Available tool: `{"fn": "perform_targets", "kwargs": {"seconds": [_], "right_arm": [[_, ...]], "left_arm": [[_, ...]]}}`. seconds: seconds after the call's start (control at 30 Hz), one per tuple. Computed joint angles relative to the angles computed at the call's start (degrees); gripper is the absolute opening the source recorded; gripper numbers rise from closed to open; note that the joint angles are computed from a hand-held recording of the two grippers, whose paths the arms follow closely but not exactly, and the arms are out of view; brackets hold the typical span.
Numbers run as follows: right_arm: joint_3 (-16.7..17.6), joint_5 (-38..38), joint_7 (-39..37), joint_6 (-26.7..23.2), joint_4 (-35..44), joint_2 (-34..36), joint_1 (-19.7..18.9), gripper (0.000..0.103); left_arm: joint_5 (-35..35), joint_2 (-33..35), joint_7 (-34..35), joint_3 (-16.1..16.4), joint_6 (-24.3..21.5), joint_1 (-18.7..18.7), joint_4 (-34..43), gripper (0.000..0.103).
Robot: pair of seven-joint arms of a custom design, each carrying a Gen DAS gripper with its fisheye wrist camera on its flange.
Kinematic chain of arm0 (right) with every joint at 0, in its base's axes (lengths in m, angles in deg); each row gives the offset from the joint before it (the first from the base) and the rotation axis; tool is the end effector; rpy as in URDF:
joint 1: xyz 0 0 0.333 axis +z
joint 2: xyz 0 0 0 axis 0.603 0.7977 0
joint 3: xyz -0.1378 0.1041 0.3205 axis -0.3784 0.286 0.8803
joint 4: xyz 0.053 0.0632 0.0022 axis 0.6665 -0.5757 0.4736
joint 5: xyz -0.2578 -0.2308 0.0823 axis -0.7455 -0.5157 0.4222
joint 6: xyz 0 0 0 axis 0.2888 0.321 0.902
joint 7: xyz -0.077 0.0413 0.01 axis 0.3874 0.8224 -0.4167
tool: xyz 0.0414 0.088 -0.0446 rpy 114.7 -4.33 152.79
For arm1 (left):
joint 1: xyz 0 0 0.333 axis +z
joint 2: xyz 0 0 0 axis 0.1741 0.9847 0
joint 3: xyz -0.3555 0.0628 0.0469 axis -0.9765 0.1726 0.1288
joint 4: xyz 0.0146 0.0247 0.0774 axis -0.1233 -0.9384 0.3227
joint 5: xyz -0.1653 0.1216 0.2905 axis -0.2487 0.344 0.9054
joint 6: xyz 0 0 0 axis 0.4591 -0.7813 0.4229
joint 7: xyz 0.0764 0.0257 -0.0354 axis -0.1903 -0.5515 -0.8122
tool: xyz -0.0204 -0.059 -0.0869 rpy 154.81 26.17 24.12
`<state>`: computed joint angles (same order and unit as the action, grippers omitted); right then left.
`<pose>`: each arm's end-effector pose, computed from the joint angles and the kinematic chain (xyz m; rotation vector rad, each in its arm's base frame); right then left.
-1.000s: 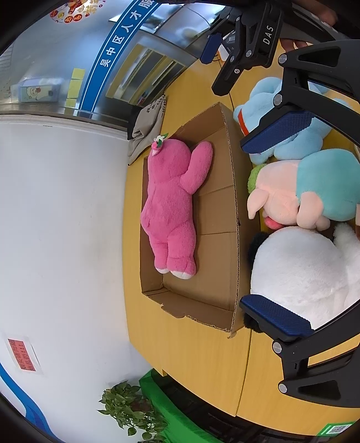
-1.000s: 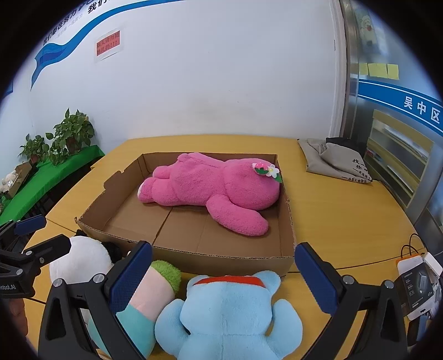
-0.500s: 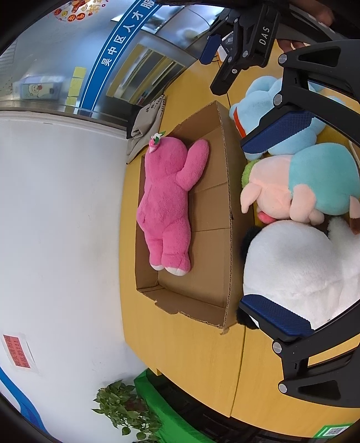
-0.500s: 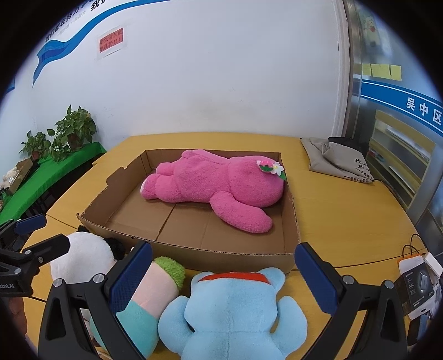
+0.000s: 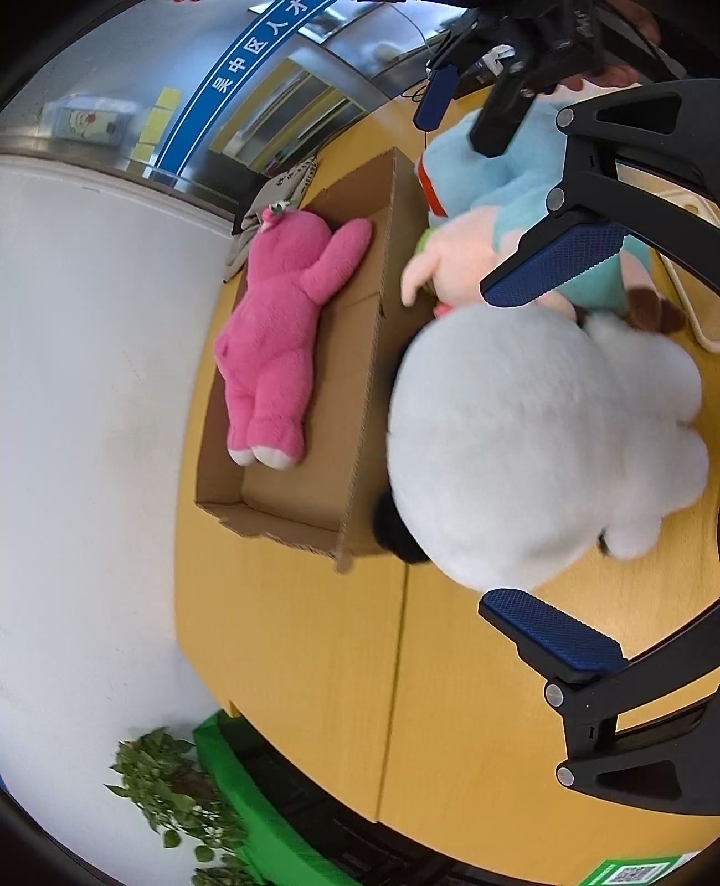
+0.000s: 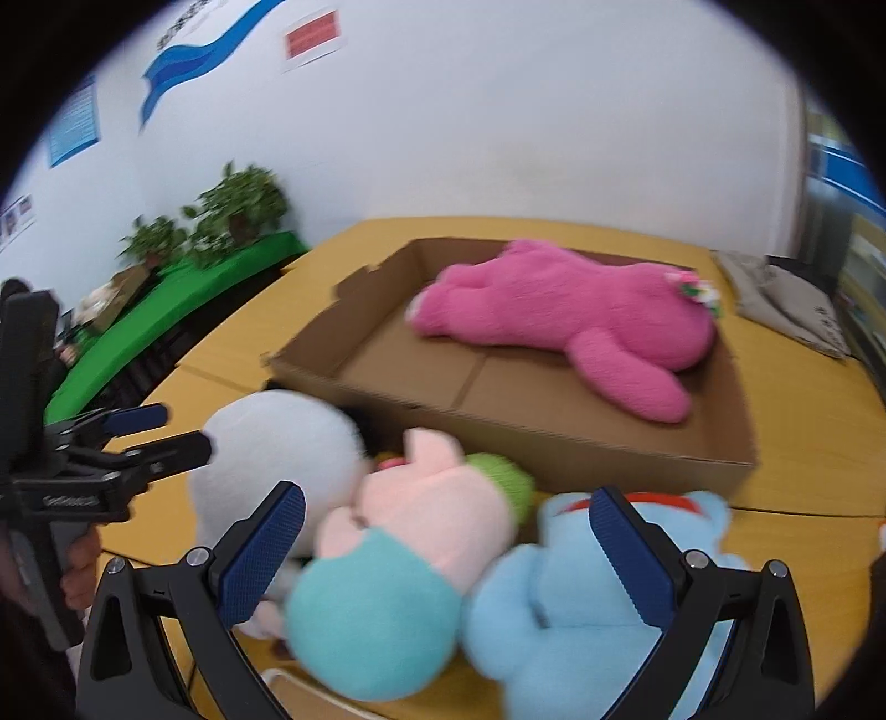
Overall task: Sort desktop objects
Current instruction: 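Bring both tools down onto the white panda plush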
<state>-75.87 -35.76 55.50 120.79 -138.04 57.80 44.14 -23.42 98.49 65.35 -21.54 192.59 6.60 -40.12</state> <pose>0.7173 0.1818 0.5579 -2.0456 1.1226 -0.3444 0.6499 -0.0762 0.5319 -2.0331 1.5827 -0.8219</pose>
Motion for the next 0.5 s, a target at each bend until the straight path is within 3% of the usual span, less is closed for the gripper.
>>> {"fn": "perform_targets", "kwargs": {"seconds": [0.07, 0.17, 0.33, 0.43, 0.5], "right_arm": [[1.2, 0.4, -1.2, -2.1, 0.0, 0.3, 0.2, 0.103], [2.7, 1.7, -2.3, -7.5, 1.7, 1.5, 0.8, 0.103], [2.7, 2.7, -2.9, -13.7, 4.5, 4.1, 3.4, 0.103], [2.6, 3.3, -2.3, -14.8, 4.1, 4.4, 4.7, 0.103], [1.2, 1.1, -2.3, -10.8, 0.4, 2.8, 7.0, 0.103]], "left_arm": [[-3.2, 0.2, 2.7, -1.8, 0.8, 2.1, -1.0, 0.103], [-13.0, 1.5, 12.0, -7.5, 1.4, 7.6, -1.0, 0.103], [-27.6, 5.8, 28.7, -15.4, -2.1, 14.4, 4.1, 0.103], [-30.9, 7.5, 33.6, -15.6, -3.9, 14.2, 6.3, 0.103], [-32.8, 7.8, 35.2, -14.9, -5.5, 13.6, 6.9, 0.099]]}}
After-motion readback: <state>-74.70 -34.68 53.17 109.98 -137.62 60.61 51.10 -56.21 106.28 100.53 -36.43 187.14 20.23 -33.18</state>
